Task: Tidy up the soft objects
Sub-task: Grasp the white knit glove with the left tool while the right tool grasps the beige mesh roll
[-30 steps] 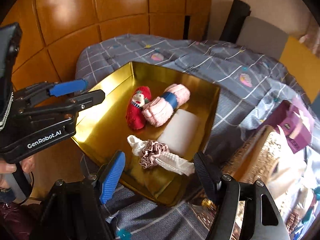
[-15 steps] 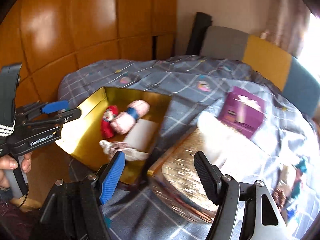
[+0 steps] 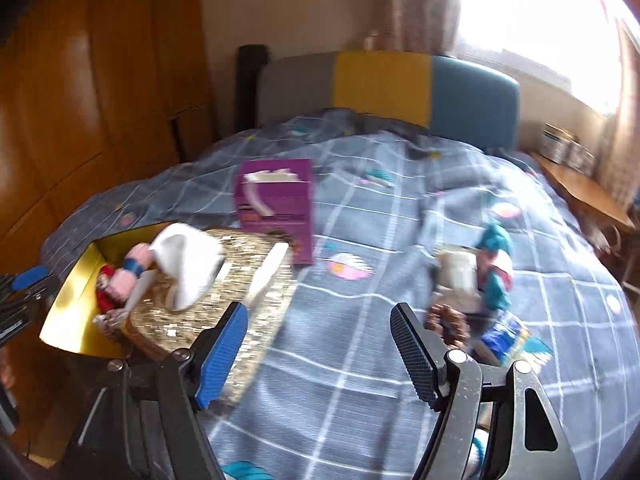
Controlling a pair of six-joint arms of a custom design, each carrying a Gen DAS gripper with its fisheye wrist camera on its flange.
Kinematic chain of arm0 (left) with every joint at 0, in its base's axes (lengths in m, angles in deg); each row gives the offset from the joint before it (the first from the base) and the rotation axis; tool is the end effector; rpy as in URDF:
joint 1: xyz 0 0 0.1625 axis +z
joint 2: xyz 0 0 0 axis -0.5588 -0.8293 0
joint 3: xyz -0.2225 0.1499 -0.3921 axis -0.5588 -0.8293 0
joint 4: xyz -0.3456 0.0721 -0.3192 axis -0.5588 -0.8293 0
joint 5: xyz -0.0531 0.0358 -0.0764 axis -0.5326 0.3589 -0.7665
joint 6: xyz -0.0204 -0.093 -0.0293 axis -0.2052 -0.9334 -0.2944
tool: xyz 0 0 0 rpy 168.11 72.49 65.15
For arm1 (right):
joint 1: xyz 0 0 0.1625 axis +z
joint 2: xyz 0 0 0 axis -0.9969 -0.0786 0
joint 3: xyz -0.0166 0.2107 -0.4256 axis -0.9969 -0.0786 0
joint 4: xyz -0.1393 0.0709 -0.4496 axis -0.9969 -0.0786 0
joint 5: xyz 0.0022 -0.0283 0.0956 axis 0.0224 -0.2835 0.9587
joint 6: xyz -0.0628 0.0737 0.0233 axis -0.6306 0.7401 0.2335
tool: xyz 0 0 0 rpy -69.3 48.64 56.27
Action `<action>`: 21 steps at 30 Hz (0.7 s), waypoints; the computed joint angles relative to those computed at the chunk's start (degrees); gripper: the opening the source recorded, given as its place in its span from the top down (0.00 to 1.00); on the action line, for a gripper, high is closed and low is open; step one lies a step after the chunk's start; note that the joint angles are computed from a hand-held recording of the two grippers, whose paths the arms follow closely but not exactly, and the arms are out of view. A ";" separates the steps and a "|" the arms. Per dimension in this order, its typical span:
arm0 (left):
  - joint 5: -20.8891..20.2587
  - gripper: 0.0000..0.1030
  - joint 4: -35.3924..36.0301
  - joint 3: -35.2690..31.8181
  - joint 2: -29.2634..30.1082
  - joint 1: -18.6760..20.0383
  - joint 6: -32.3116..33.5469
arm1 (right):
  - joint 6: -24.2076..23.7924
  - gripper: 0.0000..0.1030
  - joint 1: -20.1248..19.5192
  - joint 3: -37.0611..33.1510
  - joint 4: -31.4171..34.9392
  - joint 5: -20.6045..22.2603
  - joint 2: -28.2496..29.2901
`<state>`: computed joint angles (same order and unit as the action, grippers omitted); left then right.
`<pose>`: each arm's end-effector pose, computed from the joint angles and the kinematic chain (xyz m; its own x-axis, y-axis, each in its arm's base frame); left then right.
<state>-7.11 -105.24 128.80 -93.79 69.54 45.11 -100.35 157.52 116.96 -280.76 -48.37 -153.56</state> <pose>-0.3392 -0.5075 -0.0113 -0.6184 0.2502 -0.7450 0.7172 0.5673 -0.4048 -0.0388 -0.4759 0.3724 -0.7441 0.1117 0.6586 -0.4512 0.6430 -0.6188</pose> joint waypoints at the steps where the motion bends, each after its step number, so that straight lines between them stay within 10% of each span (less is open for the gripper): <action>1: -0.46 0.51 -0.10 -0.41 0.28 -0.26 0.77 | 0.71 0.27 -0.92 0.07 -0.29 -0.14 -0.68; 11: -6.15 0.50 -0.28 -5.46 3.87 -2.86 8.78 | 11.90 0.22 -10.67 -1.34 -4.57 -1.02 -6.20; 21: -21.53 0.50 12.95 -15.55 9.72 -3.73 10.90 | 28.14 0.19 -20.92 -2.79 -7.74 2.05 -8.29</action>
<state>-28.64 -92.30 113.25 -84.08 65.81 56.00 -72.21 136.60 114.17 -288.50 -46.32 -161.86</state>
